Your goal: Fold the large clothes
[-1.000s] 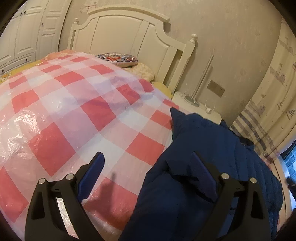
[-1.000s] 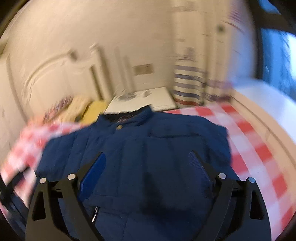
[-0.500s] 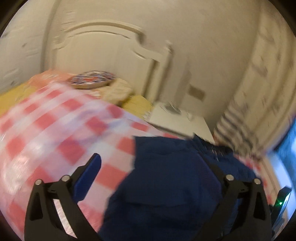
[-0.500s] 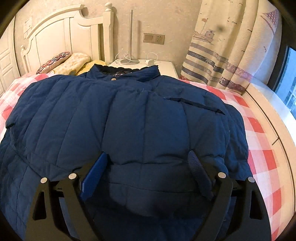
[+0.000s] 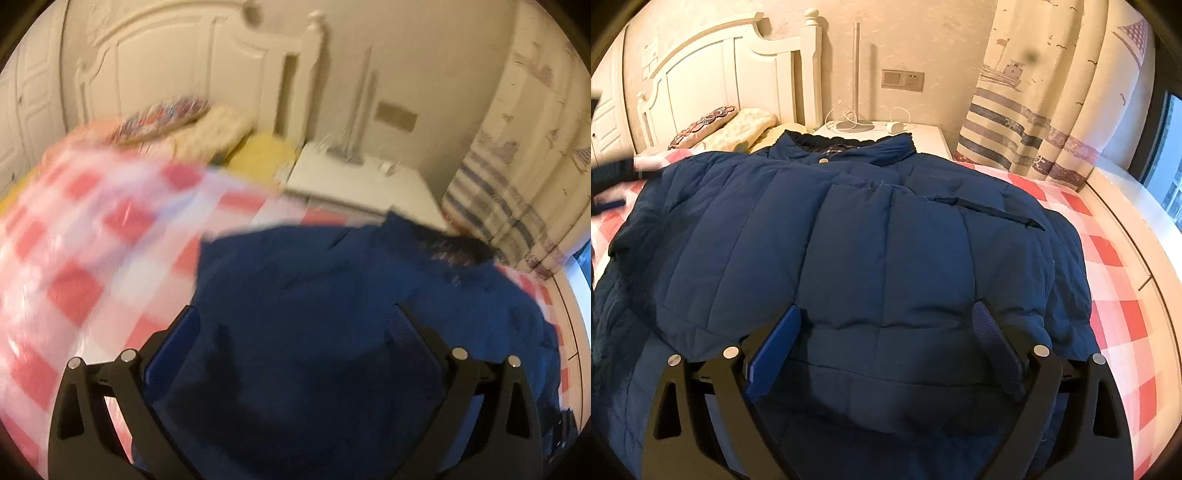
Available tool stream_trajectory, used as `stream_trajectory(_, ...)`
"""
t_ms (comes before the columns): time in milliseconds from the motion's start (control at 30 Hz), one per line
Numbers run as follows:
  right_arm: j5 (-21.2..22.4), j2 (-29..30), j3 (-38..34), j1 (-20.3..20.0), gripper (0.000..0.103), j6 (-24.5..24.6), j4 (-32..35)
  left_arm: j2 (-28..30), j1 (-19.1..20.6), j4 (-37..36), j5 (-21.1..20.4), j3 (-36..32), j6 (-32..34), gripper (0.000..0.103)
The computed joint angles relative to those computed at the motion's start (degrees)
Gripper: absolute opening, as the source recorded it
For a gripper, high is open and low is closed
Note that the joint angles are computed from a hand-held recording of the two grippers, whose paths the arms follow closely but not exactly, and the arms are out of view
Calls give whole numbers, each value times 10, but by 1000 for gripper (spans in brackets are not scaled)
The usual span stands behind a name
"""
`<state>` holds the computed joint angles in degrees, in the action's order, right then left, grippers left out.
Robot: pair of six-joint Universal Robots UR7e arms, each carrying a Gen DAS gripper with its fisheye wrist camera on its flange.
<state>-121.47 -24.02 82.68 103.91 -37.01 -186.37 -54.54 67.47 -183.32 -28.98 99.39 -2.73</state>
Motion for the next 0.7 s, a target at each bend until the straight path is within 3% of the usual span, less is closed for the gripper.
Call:
stream_trajectory(100, 2, -1, 0, -1, 90, 1, 2, 44, 6, 72, -14, -66, 6, 101)
stream_trajectory(167, 1, -1, 0, 0, 90, 0, 1, 82, 19, 130, 2, -110, 12, 101)
stream_trajectory(267, 4, -1, 1, -1, 90, -2, 0, 131, 23, 96, 52, -143, 74, 101)
stream_trajectory(367, 3, -1, 0, -1, 90, -1, 2, 102, 22, 134, 18, -126, 29, 101)
stream_trajectory(400, 3, -1, 0, -1, 90, -1, 3, 87, 22, 113, -3, -114, 27, 101)
stream_trajectory(500, 2, -1, 0, 0, 90, -1, 2, 70, 22, 43, 13, -102, 41, 101)
stream_trajectory(600, 3, -1, 0, 0, 90, -3, 4, 58, 56, 127, -2, -112, -18, 101)
stream_trajectory(633, 3, -1, 0, 0, 90, -5, 3, 53, 67, 126, -35, -110, -1, 101)
stream_trajectory(700, 0, 0, -1, 0, 90, -7, 3, 48, 70, 80, -55, -93, 46, 101)
